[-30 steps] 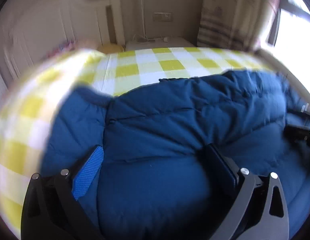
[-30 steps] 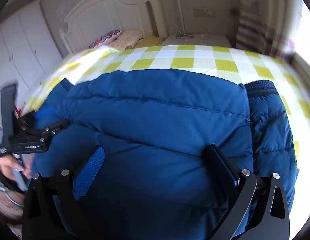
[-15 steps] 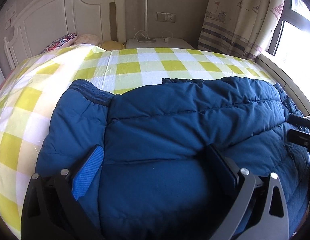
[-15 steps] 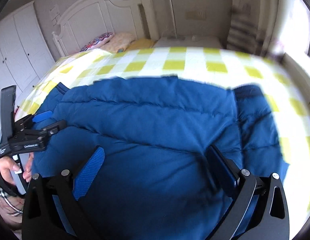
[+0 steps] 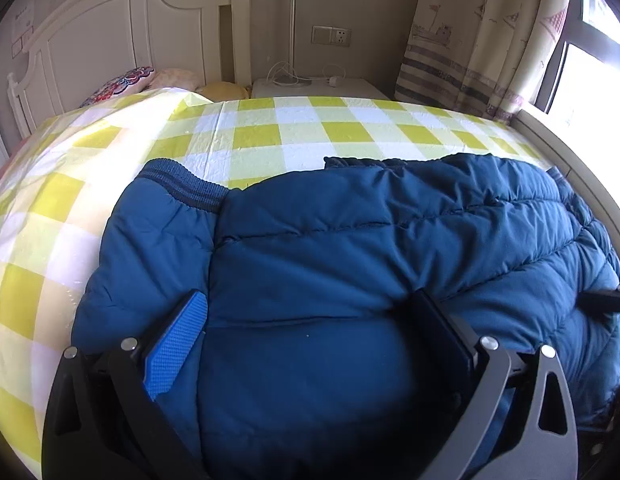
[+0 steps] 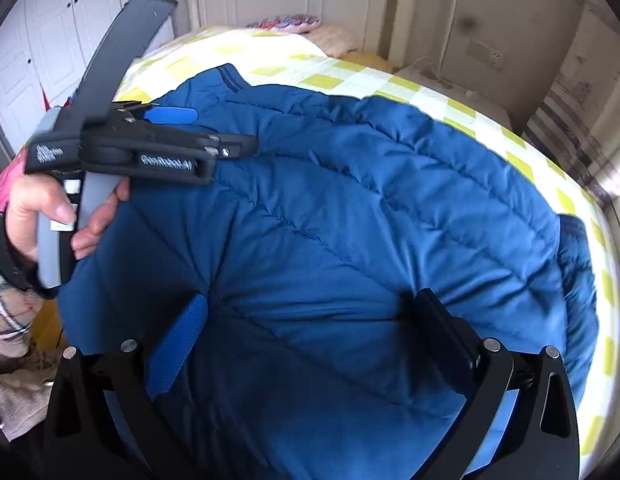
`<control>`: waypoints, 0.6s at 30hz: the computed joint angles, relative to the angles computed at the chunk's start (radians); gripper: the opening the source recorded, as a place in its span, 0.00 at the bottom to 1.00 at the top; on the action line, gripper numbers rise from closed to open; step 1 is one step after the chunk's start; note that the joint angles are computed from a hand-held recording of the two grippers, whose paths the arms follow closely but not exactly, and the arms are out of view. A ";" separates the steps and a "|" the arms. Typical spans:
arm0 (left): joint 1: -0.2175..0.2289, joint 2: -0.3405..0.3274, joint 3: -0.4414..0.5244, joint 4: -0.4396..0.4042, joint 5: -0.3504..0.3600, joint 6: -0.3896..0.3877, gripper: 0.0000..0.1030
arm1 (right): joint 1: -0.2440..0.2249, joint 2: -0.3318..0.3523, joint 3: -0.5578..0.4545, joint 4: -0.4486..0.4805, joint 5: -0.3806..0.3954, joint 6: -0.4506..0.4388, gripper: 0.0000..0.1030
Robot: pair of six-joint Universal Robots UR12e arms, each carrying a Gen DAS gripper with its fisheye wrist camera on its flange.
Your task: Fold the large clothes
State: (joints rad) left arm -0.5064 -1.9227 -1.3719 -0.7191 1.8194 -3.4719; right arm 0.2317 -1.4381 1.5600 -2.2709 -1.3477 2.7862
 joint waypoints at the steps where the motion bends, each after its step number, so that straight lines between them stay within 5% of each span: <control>1: -0.001 -0.001 0.002 -0.003 0.002 0.000 0.98 | -0.001 0.001 -0.011 -0.018 -0.017 -0.001 0.95; 7: -0.002 -0.001 0.003 -0.003 0.003 -0.001 0.98 | -0.025 0.076 -0.100 -0.214 -0.087 0.088 0.94; 10: -0.001 0.000 0.001 -0.001 0.001 -0.002 0.98 | -0.040 0.152 -0.196 -0.119 -0.080 0.150 0.79; 13: 0.000 0.001 -0.001 0.002 -0.003 -0.004 0.98 | -0.026 0.217 -0.244 -0.072 -0.193 0.124 0.79; 18: 0.003 0.004 -0.006 0.013 -0.014 -0.008 0.98 | -0.065 0.222 -0.232 -0.043 -0.097 0.243 0.77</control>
